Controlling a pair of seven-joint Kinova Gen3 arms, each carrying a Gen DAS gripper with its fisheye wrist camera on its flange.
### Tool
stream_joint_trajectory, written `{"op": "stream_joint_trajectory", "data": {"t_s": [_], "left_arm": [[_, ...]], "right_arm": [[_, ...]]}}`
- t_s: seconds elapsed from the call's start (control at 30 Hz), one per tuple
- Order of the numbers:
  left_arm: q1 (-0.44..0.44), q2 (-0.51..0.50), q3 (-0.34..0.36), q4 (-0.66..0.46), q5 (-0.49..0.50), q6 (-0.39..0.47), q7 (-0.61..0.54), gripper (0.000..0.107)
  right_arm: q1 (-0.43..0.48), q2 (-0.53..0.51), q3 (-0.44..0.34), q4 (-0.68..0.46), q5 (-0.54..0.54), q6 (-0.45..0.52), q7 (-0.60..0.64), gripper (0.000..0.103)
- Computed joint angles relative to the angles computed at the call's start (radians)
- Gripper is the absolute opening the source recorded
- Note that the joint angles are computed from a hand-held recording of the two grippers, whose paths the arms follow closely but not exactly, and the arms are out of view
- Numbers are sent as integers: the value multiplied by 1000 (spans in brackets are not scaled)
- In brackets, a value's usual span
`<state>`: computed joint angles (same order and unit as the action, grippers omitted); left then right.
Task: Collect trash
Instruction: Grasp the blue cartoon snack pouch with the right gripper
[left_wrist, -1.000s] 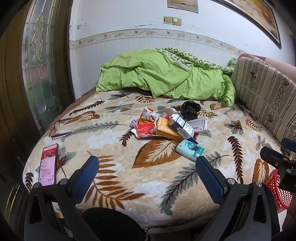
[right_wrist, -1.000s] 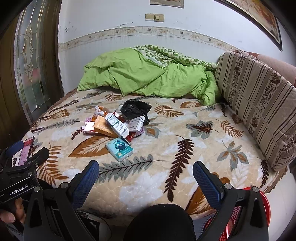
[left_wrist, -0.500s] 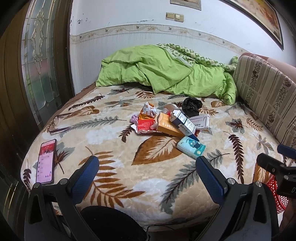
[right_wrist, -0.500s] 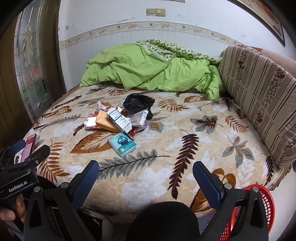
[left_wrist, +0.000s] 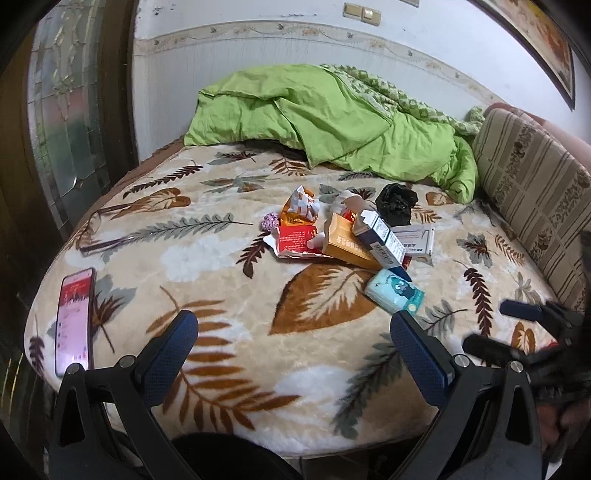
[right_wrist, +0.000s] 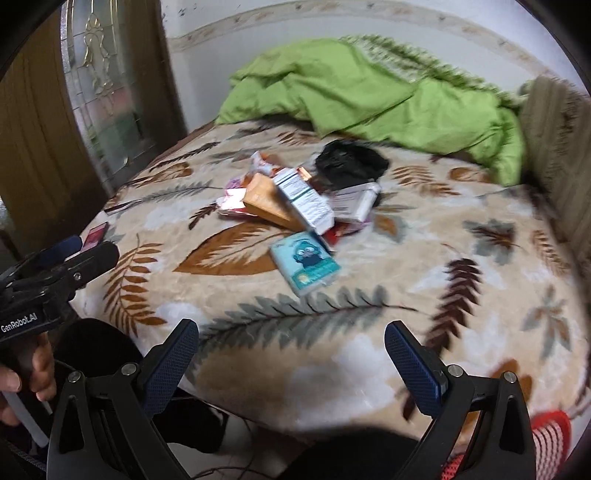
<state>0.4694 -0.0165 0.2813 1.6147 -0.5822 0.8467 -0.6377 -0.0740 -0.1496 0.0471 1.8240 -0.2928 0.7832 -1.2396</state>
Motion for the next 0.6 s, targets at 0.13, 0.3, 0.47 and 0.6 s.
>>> {"op": "stream_joint_trajectory", "data": {"t_s": [0.13,0.3,0.47,0.6], "left_arm": [[-41,10,-45,-20,140,-40,-114,103],[-64,29,-58,-35,197,-56,-184,101],[-89,59,-82,-70,304,-59,-292,83],[-114,79,-101,-91,410,-70,-369,81]], "right_arm": [[22,125,33,-90,-85,31,87,100],[76,277,-13,-216,-99,92,85,98],[68,376,-60,-293,-11,113,40,87],[52,406,-82,-298,45,114,21,60]]}}
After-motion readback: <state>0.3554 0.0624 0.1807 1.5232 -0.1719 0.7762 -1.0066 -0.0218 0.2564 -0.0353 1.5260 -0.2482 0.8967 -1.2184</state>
